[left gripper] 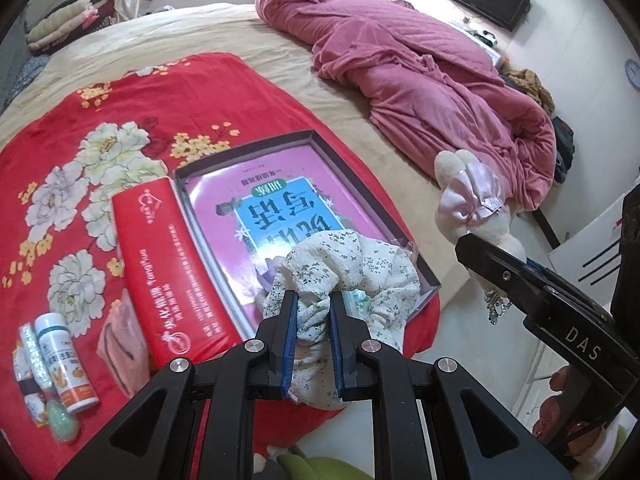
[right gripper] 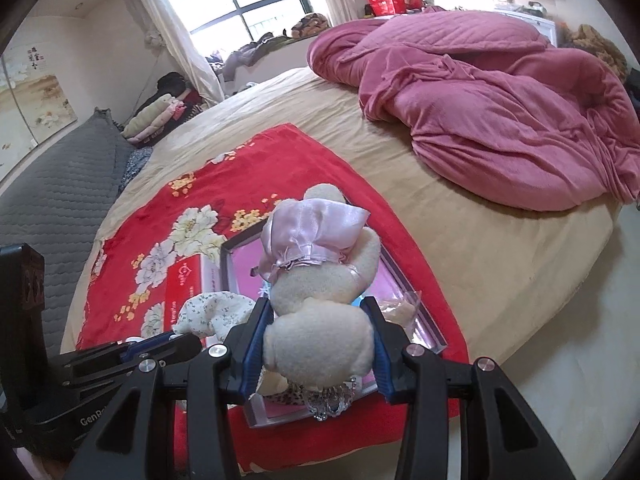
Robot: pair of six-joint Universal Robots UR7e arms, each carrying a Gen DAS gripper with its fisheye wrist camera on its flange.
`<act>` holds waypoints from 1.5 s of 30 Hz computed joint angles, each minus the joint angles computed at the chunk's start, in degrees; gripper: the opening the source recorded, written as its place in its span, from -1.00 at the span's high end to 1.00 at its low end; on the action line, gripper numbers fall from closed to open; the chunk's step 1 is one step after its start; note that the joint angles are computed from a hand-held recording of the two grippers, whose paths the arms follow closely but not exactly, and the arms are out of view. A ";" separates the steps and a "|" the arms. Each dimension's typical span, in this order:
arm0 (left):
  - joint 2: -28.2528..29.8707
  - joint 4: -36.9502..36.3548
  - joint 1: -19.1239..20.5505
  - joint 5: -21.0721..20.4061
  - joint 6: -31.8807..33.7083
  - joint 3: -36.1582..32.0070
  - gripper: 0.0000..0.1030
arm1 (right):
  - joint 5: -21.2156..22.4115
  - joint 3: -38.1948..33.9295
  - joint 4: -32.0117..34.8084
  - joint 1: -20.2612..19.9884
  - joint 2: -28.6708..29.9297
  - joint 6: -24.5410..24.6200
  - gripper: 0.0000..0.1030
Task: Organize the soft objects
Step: 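Carry the scrunchie with the left tool while the right tool carries the bear trayward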
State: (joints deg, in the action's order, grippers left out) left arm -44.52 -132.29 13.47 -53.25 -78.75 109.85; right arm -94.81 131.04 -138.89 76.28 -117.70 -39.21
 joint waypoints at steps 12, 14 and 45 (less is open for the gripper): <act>6.52 -5.67 4.31 -2.83 6.29 -2.98 0.71 | -2.36 -0.26 -2.90 -3.33 3.80 0.18 0.12; 7.38 -5.75 5.10 -3.13 6.71 -3.39 0.71 | -2.96 -0.15 -3.47 -3.36 4.52 -0.22 0.12; 7.40 -6.48 7.56 -3.05 7.24 -1.65 0.68 | -8.02 2.83 -13.21 -4.08 15.06 -2.63 0.09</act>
State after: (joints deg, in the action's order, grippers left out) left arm -37.12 -138.77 21.03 -56.30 -71.51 108.20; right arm -102.84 133.88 -152.09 72.20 -102.64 -41.84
